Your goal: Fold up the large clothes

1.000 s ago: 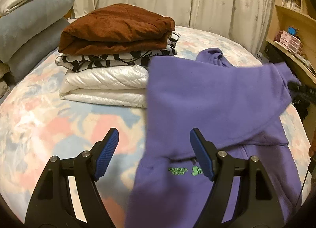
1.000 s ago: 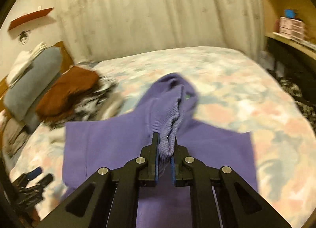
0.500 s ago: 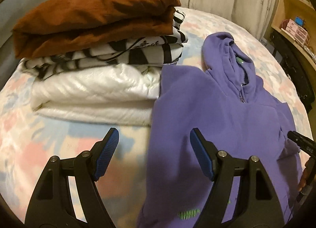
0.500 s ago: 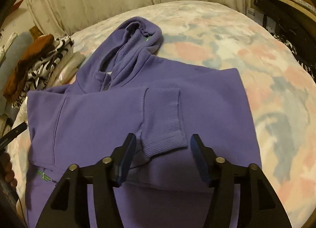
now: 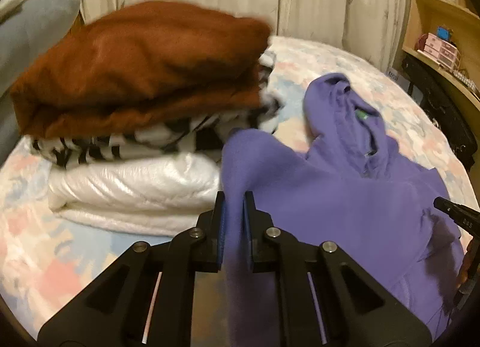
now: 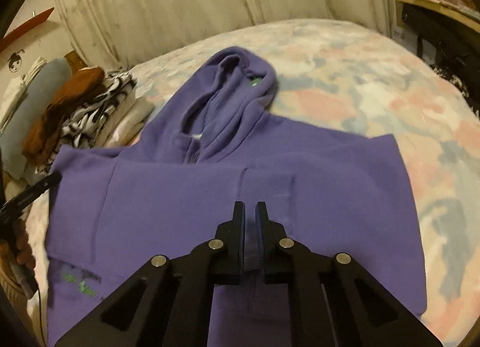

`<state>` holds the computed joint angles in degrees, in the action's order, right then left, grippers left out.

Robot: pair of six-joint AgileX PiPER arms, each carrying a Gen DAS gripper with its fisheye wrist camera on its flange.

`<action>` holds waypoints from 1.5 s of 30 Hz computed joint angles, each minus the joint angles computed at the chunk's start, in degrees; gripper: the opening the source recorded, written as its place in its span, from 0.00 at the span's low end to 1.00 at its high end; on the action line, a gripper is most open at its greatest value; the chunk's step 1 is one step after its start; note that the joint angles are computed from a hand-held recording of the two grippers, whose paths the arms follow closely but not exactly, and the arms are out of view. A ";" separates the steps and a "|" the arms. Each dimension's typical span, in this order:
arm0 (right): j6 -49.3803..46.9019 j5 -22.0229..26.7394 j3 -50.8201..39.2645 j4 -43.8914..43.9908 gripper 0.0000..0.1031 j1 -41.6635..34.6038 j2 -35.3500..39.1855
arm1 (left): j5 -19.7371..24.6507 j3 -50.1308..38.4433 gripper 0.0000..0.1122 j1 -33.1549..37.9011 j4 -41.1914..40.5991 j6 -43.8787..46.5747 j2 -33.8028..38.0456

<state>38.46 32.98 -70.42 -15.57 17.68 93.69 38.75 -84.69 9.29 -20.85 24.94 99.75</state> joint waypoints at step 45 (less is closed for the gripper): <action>1.45 5.89 -6.23 -7.48 0.21 2.28 6.87 | -6.57 6.16 0.01 -12.08 13.61 -15.57 4.31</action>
<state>39.90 38.87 -76.66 -23.06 19.96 100.56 32.18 -78.53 -2.79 -7.25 9.37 104.06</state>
